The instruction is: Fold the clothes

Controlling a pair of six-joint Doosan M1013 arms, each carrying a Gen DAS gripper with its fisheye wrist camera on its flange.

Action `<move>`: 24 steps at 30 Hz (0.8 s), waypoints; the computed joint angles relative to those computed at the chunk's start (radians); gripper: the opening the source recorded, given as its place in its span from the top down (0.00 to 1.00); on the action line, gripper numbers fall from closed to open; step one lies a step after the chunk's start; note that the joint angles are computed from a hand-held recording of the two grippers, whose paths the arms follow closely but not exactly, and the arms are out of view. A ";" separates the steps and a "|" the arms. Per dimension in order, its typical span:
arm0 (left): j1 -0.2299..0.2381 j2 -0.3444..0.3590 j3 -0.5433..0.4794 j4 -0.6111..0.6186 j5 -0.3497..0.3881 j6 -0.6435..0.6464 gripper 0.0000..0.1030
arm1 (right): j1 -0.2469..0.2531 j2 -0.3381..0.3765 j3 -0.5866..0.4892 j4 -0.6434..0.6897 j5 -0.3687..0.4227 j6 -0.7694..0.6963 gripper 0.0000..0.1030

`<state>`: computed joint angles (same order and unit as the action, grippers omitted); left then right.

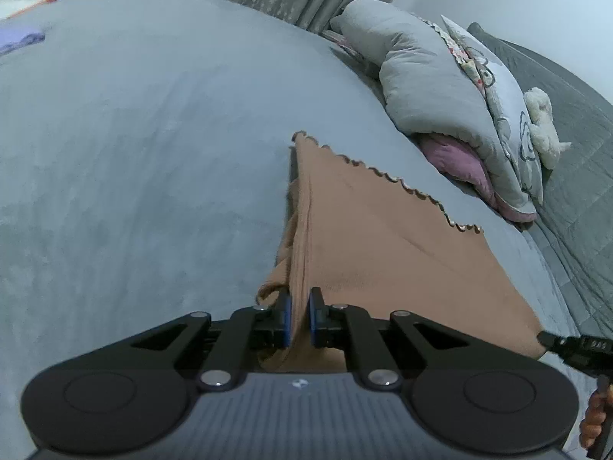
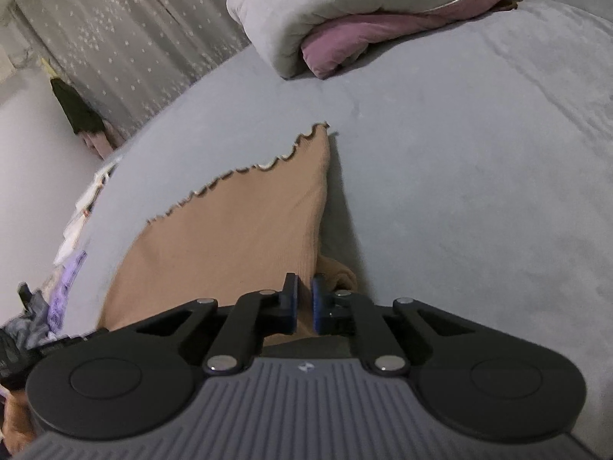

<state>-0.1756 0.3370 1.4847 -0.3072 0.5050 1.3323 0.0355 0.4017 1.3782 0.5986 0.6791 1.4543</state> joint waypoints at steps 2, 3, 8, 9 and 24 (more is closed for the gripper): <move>0.001 -0.002 0.003 -0.003 -0.002 0.012 0.92 | 0.004 0.008 -0.008 -0.022 0.010 0.009 0.92; 0.000 -0.003 0.004 0.002 -0.003 0.015 0.91 | 0.007 0.013 -0.015 -0.034 0.011 0.003 0.91; 0.010 -0.026 0.017 -0.039 -0.005 0.014 0.87 | -0.004 0.006 -0.006 -0.047 -0.008 0.074 0.69; 0.011 -0.032 0.021 -0.029 -0.006 0.001 0.85 | -0.006 -0.001 0.002 -0.055 -0.018 0.102 0.66; -0.057 -0.076 0.071 0.059 0.039 -0.225 0.42 | -0.069 -0.009 0.096 0.365 0.081 0.140 0.34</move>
